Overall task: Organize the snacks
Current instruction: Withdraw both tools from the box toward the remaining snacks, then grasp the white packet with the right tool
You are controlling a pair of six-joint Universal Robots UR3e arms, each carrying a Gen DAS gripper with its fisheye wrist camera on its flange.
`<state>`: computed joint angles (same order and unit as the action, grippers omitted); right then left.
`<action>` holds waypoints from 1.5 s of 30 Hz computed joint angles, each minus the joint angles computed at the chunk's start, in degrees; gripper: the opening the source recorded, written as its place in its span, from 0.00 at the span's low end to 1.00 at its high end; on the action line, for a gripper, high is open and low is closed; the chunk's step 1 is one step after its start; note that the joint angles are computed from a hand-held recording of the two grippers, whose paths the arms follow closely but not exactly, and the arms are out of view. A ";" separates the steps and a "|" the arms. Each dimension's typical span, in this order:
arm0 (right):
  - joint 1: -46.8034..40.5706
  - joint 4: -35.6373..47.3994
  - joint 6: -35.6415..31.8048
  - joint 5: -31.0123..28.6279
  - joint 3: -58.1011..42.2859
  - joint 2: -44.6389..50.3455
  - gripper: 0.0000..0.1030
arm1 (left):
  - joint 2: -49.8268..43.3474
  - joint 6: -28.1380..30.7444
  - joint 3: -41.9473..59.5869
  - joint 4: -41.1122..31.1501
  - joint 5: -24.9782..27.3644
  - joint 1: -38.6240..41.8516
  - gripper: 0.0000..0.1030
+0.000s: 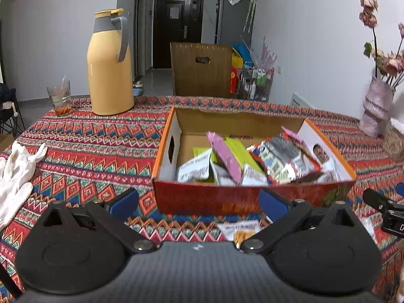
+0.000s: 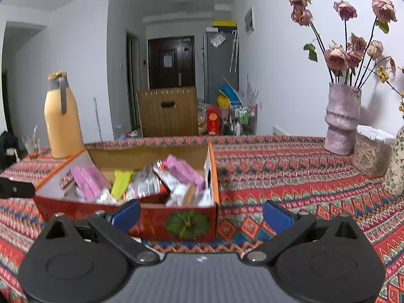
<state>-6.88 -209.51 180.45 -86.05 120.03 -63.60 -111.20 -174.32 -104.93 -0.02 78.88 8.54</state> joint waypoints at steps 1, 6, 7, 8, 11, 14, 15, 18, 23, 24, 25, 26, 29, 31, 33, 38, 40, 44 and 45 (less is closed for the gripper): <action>-0.04 0.01 -0.37 -0.03 0.75 -0.13 1.00 | -0.24 0.37 -0.58 0.53 0.63 -0.14 1.00; -0.22 0.20 -2.44 -0.40 3.40 -0.07 1.00 | -0.87 1.42 -3.20 1.56 0.53 0.38 1.00; -0.21 0.31 -2.72 -0.59 3.80 0.01 1.00 | -1.00 1.57 -3.68 1.90 0.36 0.54 1.00; -0.26 0.46 -2.88 -0.69 4.14 0.05 1.00 | -1.25 1.70 -4.10 2.36 0.16 0.70 1.00; -0.63 0.55 -3.01 -0.76 5.22 0.18 1.00 | -2.84 2.27 -5.25 4.99 -0.44 1.14 1.00; -0.87 0.74 -2.62 -0.92 5.90 0.50 1.00 | -4.98 1.77 -5.97 8.58 -0.04 1.31 1.00; -0.90 0.95 -2.53 -1.02 5.98 0.62 1.00 | -5.63 1.59 -6.10 9.61 0.02 1.37 1.00; -0.77 1.47 -2.29 -1.75 6.00 1.18 1.00 | -6.45 1.63 -6.46 10.90 -0.37 1.68 1.00; -0.53 2.99 -1.63 -3.09 5.58 1.22 1.00 | -6.12 2.10 -7.89 12.06 -2.27 2.43 1.00; -0.49 3.30 -1.65 -3.36 5.51 1.12 1.00 | -6.05 2.18 -8.21 12.31 -2.54 2.55 1.00; -0.40 3.50 -1.63 -3.70 5.52 0.99 1.00 | -6.05 2.19 -8.34 12.48 -2.64 2.59 1.00; -0.32 3.64 -1.61 -3.98 5.54 0.86 1.00 | -5.94 2.16 -8.66 12.79 -2.86 2.70 1.00; -0.32 4.36 -1.80 -4.37 5.31 0.67 1.00 | -5.51 1.87 -9.42 13.41 -3.76 3.16 1.00; -0.31 4.90 -2.00 -4.44 4.91 0.81 1.00 | -5.27 1.64 -9.92 13.78 -4.34 3.49 1.00; -0.09 5.90 -1.87 -4.79 3.91 1.32 1.00 | -5.25 1.46 -10.23 14.30 -4.63 3.64 1.00; 0.53 8.79 -0.97 -6.31 -0.07 3.72 1.00 | -5.03 1.36 -10.70 14.49 -5.58 3.99 1.00; 0.49 9.74 -0.78 -6.40 -1.42 4.61 1.00 | -5.02 1.35 -10.57 14.15 -5.73 4.04 1.00; -0.19 11.07 -0.72 -4.74 -2.54 5.44 0.85 | -4.96 1.38 -10.67 14.01 -6.12 4.19 1.00; -0.41 11.37 -0.79 -4.07 -2.57 5.50 0.79 | -4.96 1.38 -10.67 13.97 -6.23 4.24 1.00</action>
<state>-7.29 -198.14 179.66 -90.13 117.46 -58.10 -116.15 -172.94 -115.59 13.95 72.65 12.77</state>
